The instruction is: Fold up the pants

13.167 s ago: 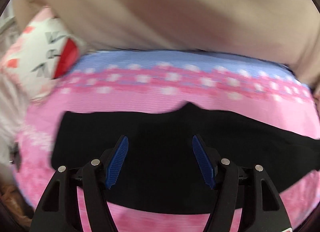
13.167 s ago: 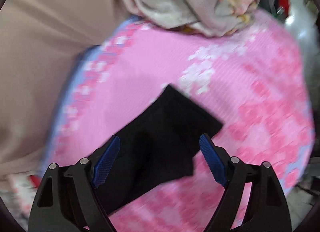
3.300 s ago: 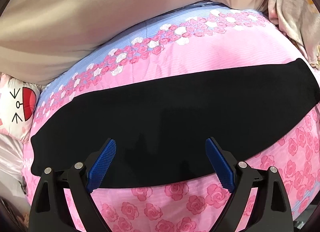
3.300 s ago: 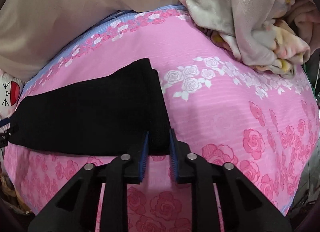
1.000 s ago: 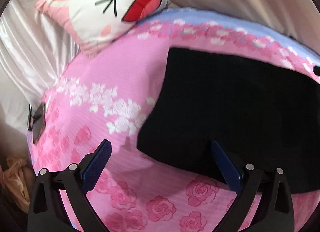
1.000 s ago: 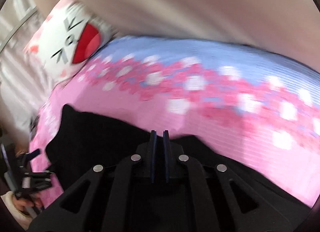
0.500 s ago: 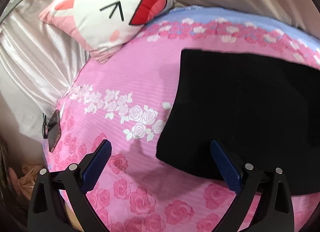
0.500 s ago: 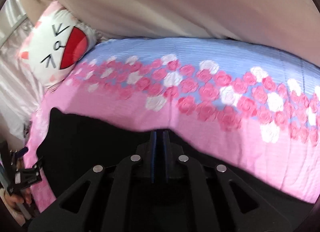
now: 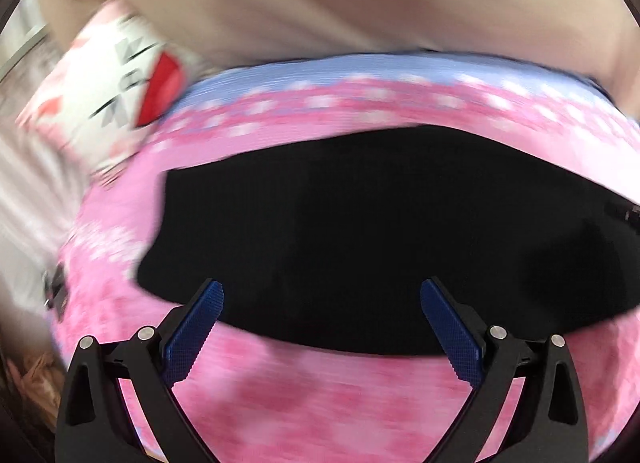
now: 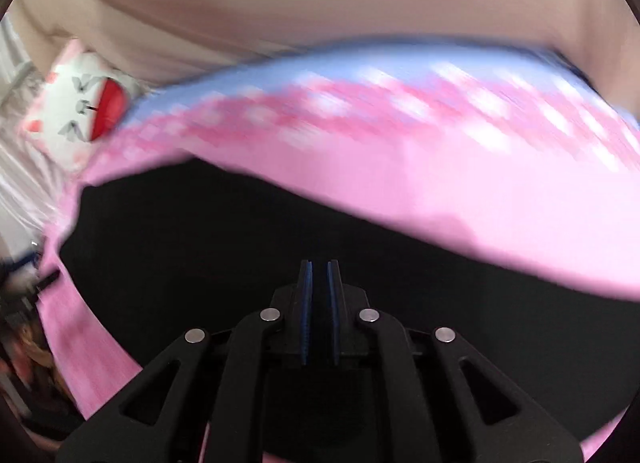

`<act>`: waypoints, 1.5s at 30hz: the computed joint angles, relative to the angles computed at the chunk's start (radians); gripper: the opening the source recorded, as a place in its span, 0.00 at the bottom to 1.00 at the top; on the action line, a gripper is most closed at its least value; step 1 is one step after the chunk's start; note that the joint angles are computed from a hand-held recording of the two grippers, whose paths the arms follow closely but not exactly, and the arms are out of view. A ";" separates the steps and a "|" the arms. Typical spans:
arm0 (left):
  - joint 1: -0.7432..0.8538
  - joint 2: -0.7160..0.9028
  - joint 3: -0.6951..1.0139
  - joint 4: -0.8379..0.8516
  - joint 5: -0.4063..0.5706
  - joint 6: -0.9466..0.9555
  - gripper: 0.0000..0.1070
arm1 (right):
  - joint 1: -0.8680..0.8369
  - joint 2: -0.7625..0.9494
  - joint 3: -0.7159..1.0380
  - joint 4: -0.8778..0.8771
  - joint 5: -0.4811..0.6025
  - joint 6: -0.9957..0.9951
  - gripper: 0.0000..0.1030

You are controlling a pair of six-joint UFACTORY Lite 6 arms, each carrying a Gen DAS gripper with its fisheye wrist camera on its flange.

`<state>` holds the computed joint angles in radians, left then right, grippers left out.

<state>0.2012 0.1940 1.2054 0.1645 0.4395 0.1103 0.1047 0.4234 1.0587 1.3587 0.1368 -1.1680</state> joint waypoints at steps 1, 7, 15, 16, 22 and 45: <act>-0.061 -0.022 -0.027 0.022 0.009 -0.039 0.92 | -0.082 -0.047 -0.079 0.074 0.033 -0.105 0.08; -0.435 -0.056 -0.077 0.223 0.064 -0.357 0.92 | -0.686 -0.196 -0.289 0.268 0.164 -0.614 0.03; -0.728 0.051 0.029 0.355 0.144 -0.610 0.92 | -1.140 -0.067 -0.109 -0.120 0.284 -0.477 0.11; -0.749 0.065 0.049 0.353 0.156 -0.619 0.92 | -1.166 -0.069 -0.104 -0.126 0.296 -0.458 0.12; -0.880 0.140 0.159 0.396 0.213 -0.712 0.92 | -1.229 -0.179 -0.163 -0.165 0.532 -0.467 0.38; -0.912 0.140 0.147 0.458 0.282 -0.852 0.92 | -1.225 -0.081 -0.065 -0.177 0.570 -0.490 0.40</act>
